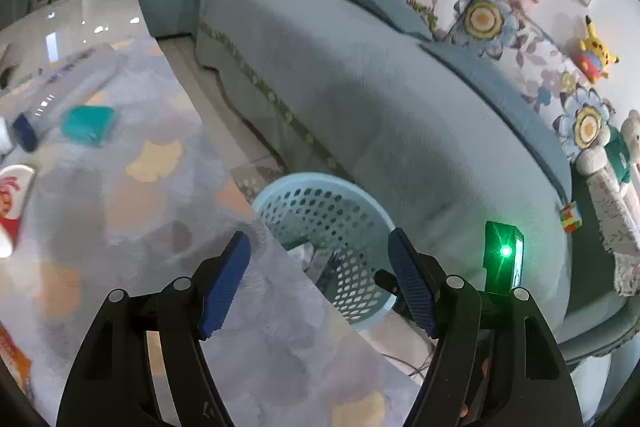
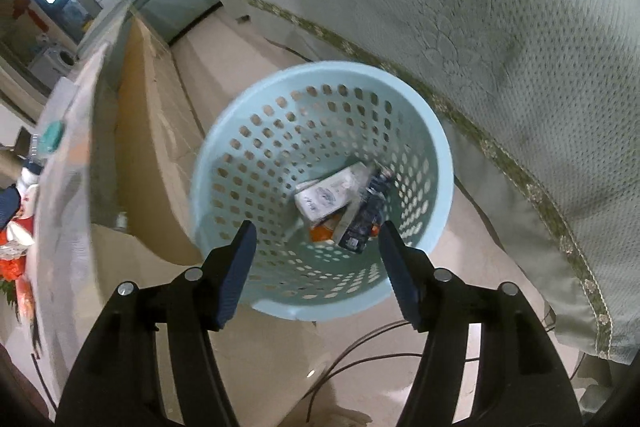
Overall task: Collect trash
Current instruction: 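Grasp the red plastic bag with the left tool while the right tool grasps the panda cup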
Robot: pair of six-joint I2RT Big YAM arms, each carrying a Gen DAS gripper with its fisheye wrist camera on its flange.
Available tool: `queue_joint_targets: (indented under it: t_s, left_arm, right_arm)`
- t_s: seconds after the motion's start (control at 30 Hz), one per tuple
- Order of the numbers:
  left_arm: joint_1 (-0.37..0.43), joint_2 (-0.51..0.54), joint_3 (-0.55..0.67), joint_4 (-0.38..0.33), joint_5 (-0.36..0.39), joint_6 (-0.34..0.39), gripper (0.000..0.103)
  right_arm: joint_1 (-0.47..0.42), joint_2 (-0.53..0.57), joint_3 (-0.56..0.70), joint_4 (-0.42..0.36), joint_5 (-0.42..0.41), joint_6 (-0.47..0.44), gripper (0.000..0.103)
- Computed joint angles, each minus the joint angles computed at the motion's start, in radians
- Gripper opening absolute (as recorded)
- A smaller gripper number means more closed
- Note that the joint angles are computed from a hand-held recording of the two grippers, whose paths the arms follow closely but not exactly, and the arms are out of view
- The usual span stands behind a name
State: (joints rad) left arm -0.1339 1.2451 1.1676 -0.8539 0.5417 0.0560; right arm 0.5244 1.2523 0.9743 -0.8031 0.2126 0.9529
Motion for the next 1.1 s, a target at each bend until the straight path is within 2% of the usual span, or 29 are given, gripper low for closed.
queue_joint_targets:
  t_s: [0.27,0.4,0.53,0.7,0.83,0.97,1.1]
  left_arm:
    - [0.156,-0.112,-0.005,-0.039,0.097,0.007,0.069]
    - [0.272,-0.150,0.000,-0.053,0.148,0.019,0.071]
    - [0.428,-0.162,0.023,-0.053,0.191,0.048,0.074]
    - [0.608,-0.132,0.059,-0.012,0.225,0.034,0.078]
    - [0.730,-0.089,0.076,0.062,0.214,-0.018,0.081]
    - [0.802,-0.022,0.099,0.107,0.197,-0.063,0.081]
    - [0.842,0.059,0.127,0.139,0.188,-0.125,0.081]
  right_arm:
    - [0.114,-0.046,0.096,0.028,0.113,-0.068,0.060]
    - [0.176,-0.029,0.164,0.049,0.160,-0.121,0.060]
    - [0.243,0.030,0.256,0.081,0.191,-0.196,0.060]
    - [0.302,0.138,0.379,0.128,0.206,-0.285,0.060]
    - [0.343,0.242,0.486,0.175,0.226,-0.361,0.061]
    - [0.357,0.327,0.582,0.174,0.213,-0.403,0.064]
    - [0.367,0.415,0.679,0.154,0.195,-0.428,0.064]
